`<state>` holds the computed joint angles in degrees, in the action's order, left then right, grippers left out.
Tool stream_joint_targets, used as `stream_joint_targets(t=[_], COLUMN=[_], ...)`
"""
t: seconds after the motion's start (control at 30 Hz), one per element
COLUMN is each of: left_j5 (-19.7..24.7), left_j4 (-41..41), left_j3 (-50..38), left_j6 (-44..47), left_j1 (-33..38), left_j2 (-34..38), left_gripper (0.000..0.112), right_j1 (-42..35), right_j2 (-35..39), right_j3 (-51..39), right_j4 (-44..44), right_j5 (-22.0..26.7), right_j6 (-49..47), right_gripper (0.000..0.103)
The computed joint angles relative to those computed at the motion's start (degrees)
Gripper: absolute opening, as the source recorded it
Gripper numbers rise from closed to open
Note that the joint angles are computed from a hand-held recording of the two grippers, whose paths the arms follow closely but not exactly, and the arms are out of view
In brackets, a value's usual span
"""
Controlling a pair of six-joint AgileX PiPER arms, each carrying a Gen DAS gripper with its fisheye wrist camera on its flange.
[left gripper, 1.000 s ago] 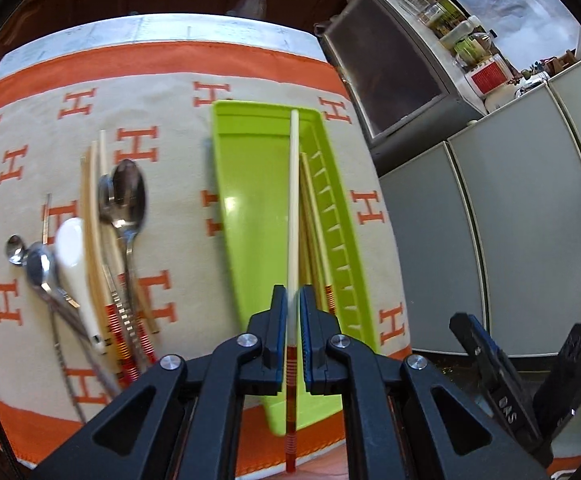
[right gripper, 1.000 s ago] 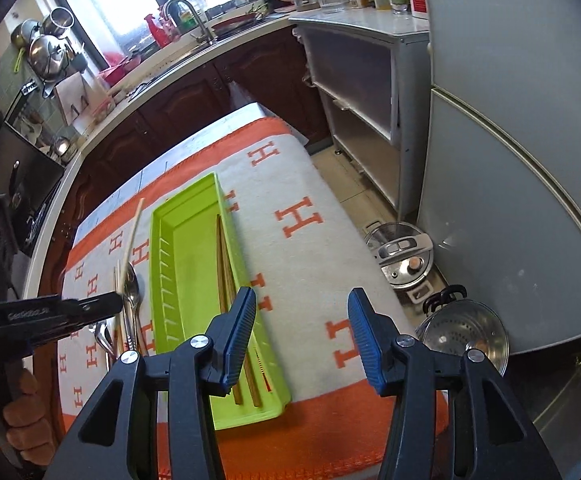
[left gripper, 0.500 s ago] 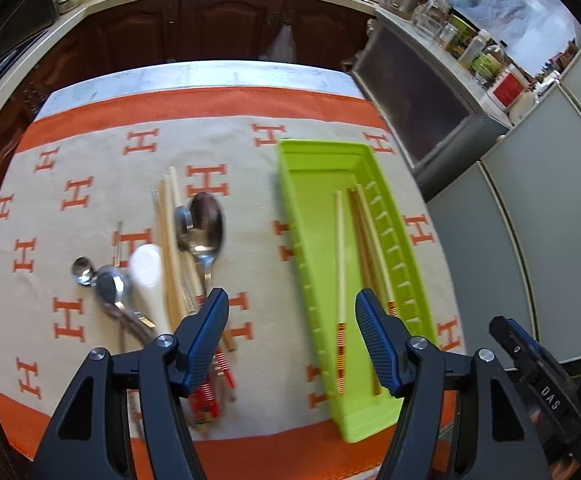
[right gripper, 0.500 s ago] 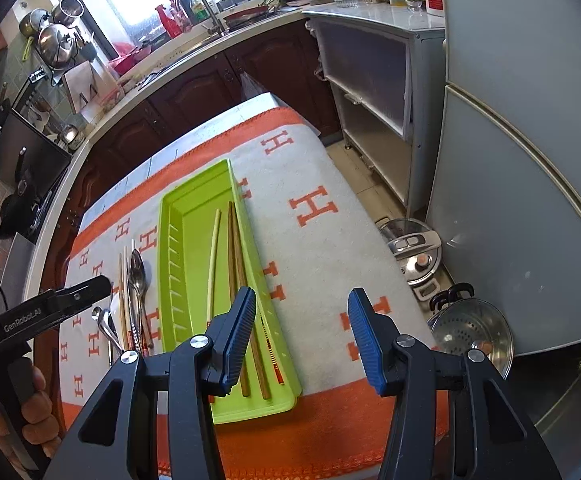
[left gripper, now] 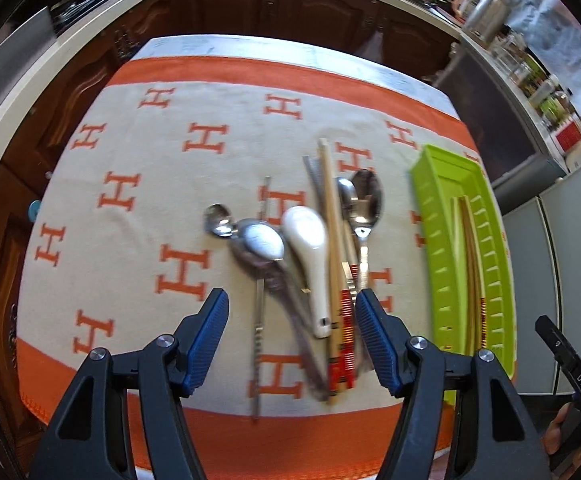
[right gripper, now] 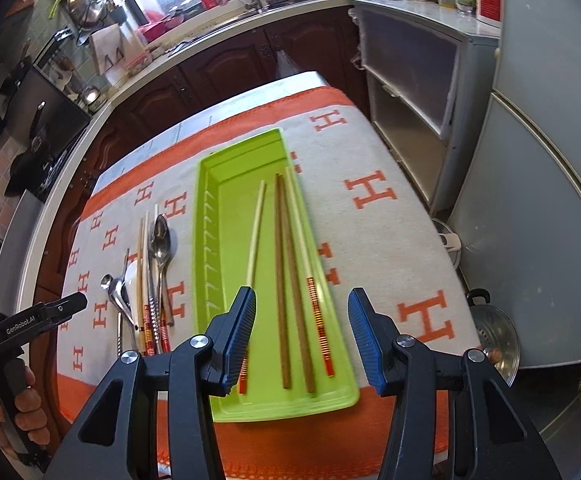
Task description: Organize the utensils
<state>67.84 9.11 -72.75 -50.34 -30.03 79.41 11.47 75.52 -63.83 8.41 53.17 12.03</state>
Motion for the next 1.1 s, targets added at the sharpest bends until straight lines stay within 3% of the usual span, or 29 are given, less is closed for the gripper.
stream_joint_targets(t=[0.37,0.6,0.93,1.1], left_j5=[-2.75,-5.37,-9.36,-10.83], left_j4=[-3.17,-4.24,-9.27,-11.65], left_j3=[11.11,14.45,18.99,21.17], left_j6=[5.85,9.09,15.79,18.43], left_j1=[8.53,9.63,13.36,14.88], left_j2=[-7.53,-8.81,-8.11,-8.31], left_gripper=[0.064,0.064,0.063,0.062], right_j1=[15.47,22.94,28.69,29.97], right_j2=[6.37,15.95,29.23,31.87], right_j3=[-9.32,-21.48,-35.23,-35.26], right_j4=[-2.0,-0.76,1.15,0.97], right_j5=[1.15,4.32,8.78,7.79], right_j6=[4.29,4.73,2.31,1.18], right_gripper=[0.049,0.049,0.037,0.033])
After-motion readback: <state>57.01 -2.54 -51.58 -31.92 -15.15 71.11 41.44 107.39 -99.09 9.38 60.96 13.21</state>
